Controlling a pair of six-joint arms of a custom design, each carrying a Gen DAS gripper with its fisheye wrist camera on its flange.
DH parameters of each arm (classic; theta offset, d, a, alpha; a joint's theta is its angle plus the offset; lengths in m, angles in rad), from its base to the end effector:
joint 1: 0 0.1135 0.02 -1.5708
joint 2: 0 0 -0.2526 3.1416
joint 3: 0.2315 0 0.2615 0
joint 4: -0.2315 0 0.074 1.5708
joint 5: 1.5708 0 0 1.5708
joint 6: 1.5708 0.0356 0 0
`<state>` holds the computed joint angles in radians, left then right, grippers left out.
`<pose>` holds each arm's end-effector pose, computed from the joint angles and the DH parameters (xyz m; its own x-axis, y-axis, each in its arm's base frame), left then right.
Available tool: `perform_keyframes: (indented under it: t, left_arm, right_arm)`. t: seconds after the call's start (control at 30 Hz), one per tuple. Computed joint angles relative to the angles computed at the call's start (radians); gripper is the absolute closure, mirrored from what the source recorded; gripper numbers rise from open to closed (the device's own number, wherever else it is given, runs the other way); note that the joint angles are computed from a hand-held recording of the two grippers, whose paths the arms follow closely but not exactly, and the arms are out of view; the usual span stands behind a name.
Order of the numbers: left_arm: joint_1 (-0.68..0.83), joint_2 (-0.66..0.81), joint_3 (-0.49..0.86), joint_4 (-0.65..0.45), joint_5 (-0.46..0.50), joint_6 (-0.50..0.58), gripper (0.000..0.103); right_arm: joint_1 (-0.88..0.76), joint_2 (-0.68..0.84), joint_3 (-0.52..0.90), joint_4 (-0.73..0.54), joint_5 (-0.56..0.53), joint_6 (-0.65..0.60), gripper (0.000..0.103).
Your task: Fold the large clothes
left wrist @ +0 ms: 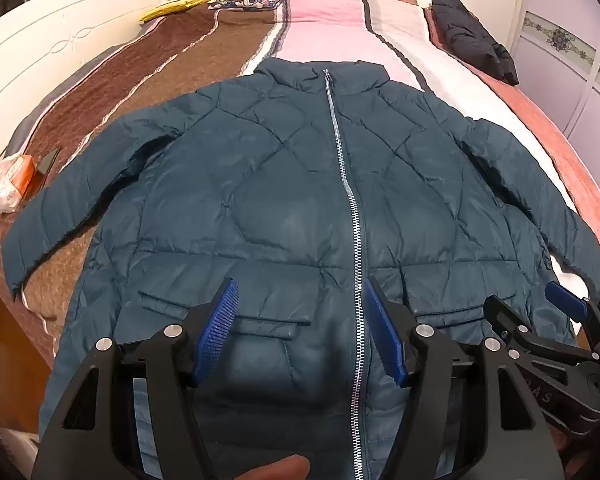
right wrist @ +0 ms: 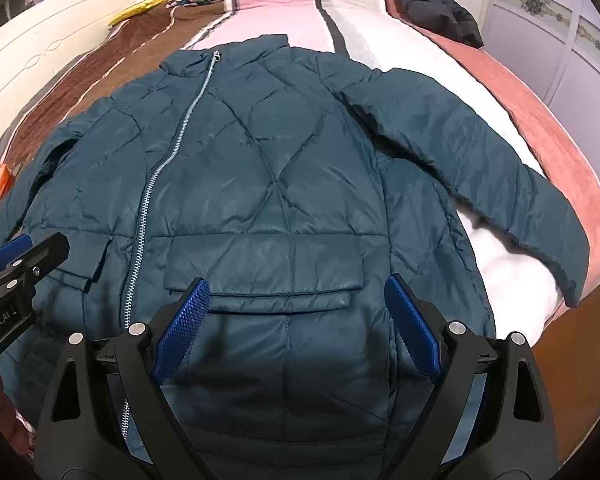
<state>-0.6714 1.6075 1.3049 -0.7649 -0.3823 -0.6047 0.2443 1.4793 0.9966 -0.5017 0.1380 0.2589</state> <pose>0.2758 -0.2022 0.2536 -0.8123 -0.0283 -0.5826 -0.0310 0.9995 -0.0054 0.3026 0.0704 0.2090 -0.8237 0.0560 -0.5643 0.0467 0.9984 0.0309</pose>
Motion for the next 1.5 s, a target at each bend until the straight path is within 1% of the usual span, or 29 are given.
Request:
perform_keyframes:
  t: [1.5]
  left_arm:
    - [0.0,0.006,0.01,-0.012,0.004,-0.003,0.04]
  right_arm:
    - [-0.002,0.004,-0.005,0.001,-0.002,-0.001,0.014]
